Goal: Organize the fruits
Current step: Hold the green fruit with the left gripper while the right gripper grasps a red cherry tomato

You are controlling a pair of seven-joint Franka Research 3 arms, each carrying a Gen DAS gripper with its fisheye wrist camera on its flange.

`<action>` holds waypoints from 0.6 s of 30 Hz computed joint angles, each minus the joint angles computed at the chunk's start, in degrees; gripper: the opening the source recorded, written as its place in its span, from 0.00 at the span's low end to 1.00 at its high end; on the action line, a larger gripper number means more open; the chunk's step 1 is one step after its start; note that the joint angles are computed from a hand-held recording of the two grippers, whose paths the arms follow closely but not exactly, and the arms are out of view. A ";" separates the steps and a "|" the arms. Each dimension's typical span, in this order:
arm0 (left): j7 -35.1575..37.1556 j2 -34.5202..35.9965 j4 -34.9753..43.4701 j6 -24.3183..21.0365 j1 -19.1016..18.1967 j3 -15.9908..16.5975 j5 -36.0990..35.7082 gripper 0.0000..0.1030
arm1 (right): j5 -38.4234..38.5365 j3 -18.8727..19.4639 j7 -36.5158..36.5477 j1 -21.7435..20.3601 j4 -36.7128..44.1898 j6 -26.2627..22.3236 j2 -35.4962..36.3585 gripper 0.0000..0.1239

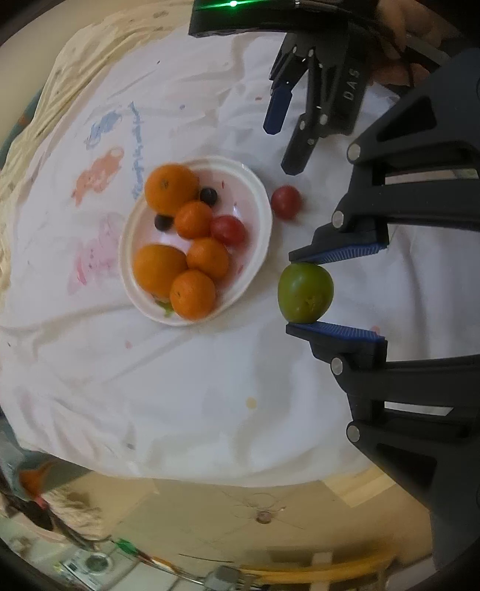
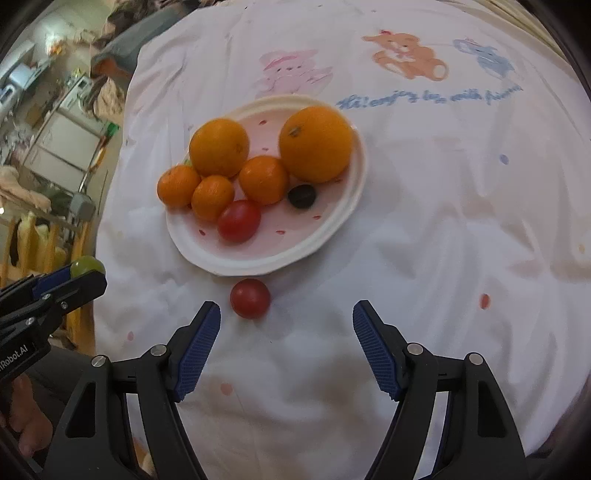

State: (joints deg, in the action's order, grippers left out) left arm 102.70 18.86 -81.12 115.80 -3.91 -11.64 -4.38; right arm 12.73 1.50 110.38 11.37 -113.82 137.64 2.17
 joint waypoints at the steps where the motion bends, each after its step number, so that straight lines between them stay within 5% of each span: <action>1: -0.65 0.02 -0.11 -0.15 -0.13 0.19 0.41 0.26 | -0.23 0.13 -0.19 0.15 0.53 -0.19 0.64 0.62; 10: -2.84 1.45 1.56 -2.55 0.67 0.07 -1.14 0.26 | -0.36 0.10 -1.59 1.05 5.59 -2.17 6.41 0.60; 18: -2.98 0.53 -0.15 -0.42 0.49 0.19 -0.22 0.26 | -0.01 0.15 -4.62 1.24 6.74 -2.73 7.82 0.28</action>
